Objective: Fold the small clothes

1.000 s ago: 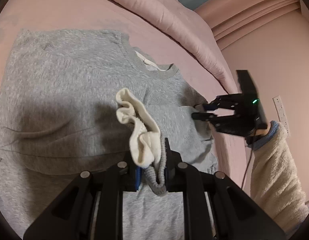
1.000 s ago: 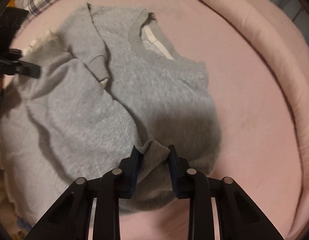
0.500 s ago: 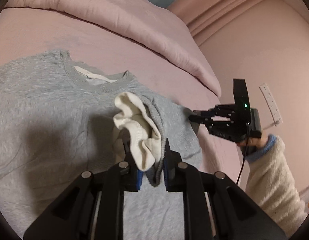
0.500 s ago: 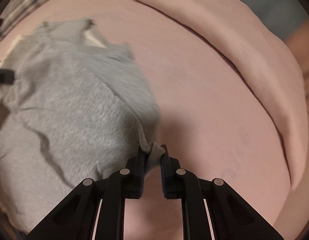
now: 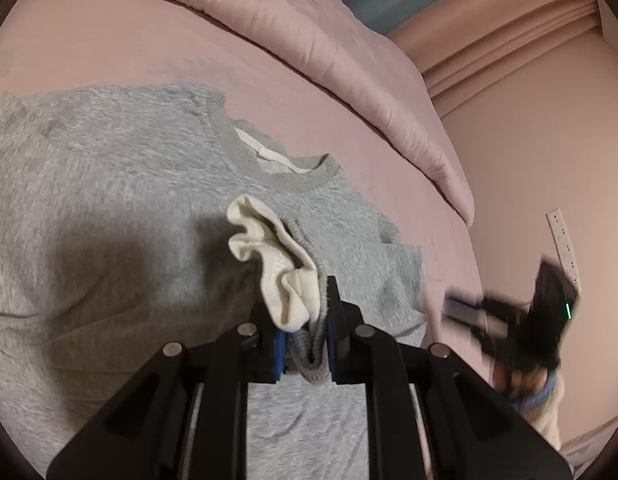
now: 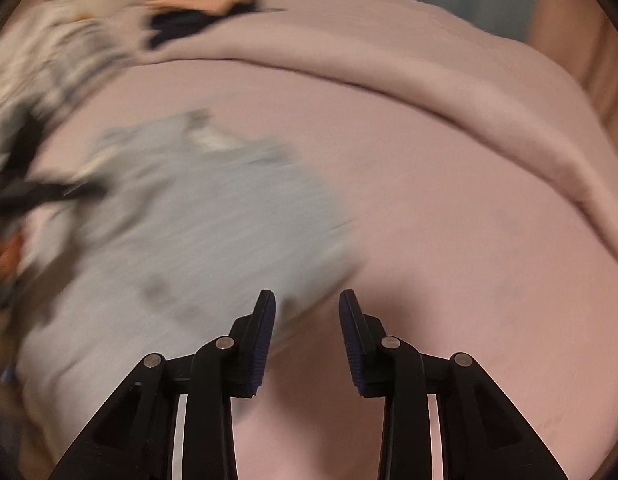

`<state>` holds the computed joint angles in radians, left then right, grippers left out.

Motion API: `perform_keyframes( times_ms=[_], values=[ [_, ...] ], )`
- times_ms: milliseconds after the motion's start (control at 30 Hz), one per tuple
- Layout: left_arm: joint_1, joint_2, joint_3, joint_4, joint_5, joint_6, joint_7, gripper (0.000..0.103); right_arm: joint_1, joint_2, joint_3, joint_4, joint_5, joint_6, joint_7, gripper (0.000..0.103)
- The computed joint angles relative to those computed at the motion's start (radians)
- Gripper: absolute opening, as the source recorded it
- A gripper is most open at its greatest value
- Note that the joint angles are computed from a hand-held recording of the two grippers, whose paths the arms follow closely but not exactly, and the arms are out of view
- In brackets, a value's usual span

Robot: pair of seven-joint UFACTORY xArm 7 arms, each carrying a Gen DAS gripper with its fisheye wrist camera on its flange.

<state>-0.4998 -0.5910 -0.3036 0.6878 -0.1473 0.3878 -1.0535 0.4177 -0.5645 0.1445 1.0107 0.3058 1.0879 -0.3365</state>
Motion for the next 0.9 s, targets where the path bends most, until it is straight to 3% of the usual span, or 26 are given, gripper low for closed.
perform_keyframes(
  times_ms=[133,233,300,400,467,533,567,667,733,833,900],
  values=[
    [-0.007,-0.027,0.011,-0.009,-0.014,-0.021,-0.007,0.015,0.086,-0.119,-0.034,-0.137,0.183,0.029,-0.021,0.033],
    [0.008,-0.044,0.0,0.008,0.003,0.014,-0.011,0.015,0.111,-0.135,-0.048,-0.196,0.246,0.004,-0.04,0.033],
    [0.012,-0.055,-0.006,0.008,0.008,0.021,-0.014,0.015,0.095,-0.14,-0.01,-0.24,0.256,-0.082,-0.013,0.033],
    [0.001,-0.069,0.002,-0.012,-0.013,0.013,-0.025,0.015,0.025,-0.169,0.072,-0.288,0.138,-0.176,0.126,0.033],
    [0.0,-0.073,0.0,-0.023,-0.018,0.011,-0.032,0.016,-0.042,-0.24,0.139,-0.348,0.051,-0.235,0.276,0.027],
    [0.001,-0.067,-0.003,-0.029,-0.014,0.028,-0.033,0.016,-0.048,-0.301,0.113,-0.396,0.045,-0.276,0.347,0.022],
    [0.001,-0.059,-0.004,-0.034,-0.018,0.027,-0.038,0.016,-0.059,-0.31,0.126,-0.406,0.022,-0.288,0.388,0.015],
    [-0.001,-0.048,0.0,-0.056,-0.025,0.046,-0.053,0.016,-0.043,-0.315,0.118,-0.413,-0.019,-0.264,0.457,0.014],
    [-0.01,-0.06,0.008,-0.072,-0.028,0.095,-0.051,0.022,-0.03,-0.301,0.132,-0.415,-0.062,-0.278,0.485,0.014],
    [-0.012,-0.091,0.016,-0.082,-0.017,0.144,-0.035,0.032,0.008,-0.323,0.063,-0.41,-0.066,-0.244,0.496,0.014],
    [-0.022,-0.124,0.036,-0.088,-0.029,0.21,-0.018,0.034,0.035,-0.359,0.003,-0.408,-0.052,-0.18,0.476,0.014]
  ],
)
